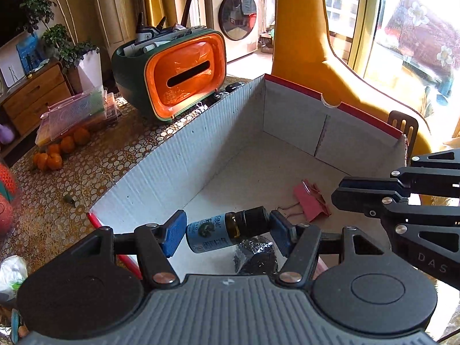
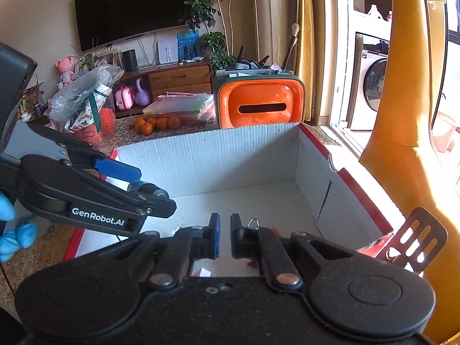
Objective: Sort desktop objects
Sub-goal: 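Open the right tool to drop the pink card into the box, then open the left tool to drop the blue-labelled bottle into the box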
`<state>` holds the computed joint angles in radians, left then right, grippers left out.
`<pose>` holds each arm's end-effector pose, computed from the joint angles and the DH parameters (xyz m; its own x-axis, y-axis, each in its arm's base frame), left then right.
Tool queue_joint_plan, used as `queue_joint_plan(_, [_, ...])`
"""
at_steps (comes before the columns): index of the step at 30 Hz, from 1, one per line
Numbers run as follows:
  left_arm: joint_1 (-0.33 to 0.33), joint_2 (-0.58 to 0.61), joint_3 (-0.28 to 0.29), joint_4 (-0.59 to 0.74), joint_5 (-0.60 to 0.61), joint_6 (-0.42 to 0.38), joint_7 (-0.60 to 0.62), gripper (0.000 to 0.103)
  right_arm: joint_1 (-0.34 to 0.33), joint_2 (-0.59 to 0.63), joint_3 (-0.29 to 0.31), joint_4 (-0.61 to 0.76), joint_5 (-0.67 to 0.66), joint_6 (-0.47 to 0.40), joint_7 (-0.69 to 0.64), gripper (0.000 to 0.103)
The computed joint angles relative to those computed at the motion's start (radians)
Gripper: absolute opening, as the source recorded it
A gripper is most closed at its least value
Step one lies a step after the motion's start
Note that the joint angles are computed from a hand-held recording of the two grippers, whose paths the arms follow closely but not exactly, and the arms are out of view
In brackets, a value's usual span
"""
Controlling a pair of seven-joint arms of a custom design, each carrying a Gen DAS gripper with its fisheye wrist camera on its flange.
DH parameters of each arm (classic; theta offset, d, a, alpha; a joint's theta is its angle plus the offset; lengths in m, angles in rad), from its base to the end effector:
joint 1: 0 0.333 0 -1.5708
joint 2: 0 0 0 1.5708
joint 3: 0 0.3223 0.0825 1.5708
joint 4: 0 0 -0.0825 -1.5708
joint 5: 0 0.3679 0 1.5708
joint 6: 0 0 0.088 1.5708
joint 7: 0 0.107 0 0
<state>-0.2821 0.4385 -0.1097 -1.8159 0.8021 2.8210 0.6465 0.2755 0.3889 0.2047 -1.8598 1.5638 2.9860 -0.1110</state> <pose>0.6100 -0.2814 0.3697 -0.1237 -0.9915 -0.0408 -0.7691 0.1218 -0.6275 0.5955 0.2178 0.3581 0.6119 -0.7870 -0.0791 -0.5147 -0.3202 -0.7953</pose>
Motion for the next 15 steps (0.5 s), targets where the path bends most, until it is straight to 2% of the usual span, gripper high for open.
queue_joint_plan(2, [0.031, 0.038, -0.041, 0.048, -0.076, -0.034, 0.073, 0.063, -0.003, 0.003, -0.001, 0.003, -0.003, -0.008, 0.007, 0.009])
queue_joint_plan(5, [0.039, 0.087, -0.063, 0.118, -0.145, -0.086, 0.147, 0.063, -0.005, 0.006, -0.004, -0.002, -0.021, -0.016, 0.019, 0.012])
queue_joint_plan(15, [0.027, 0.226, -0.09, 0.343, -0.321, -0.324, 0.323, 0.063, -0.012, 0.022, 0.001, -0.004, -0.096, -0.014, 0.071, 0.019])
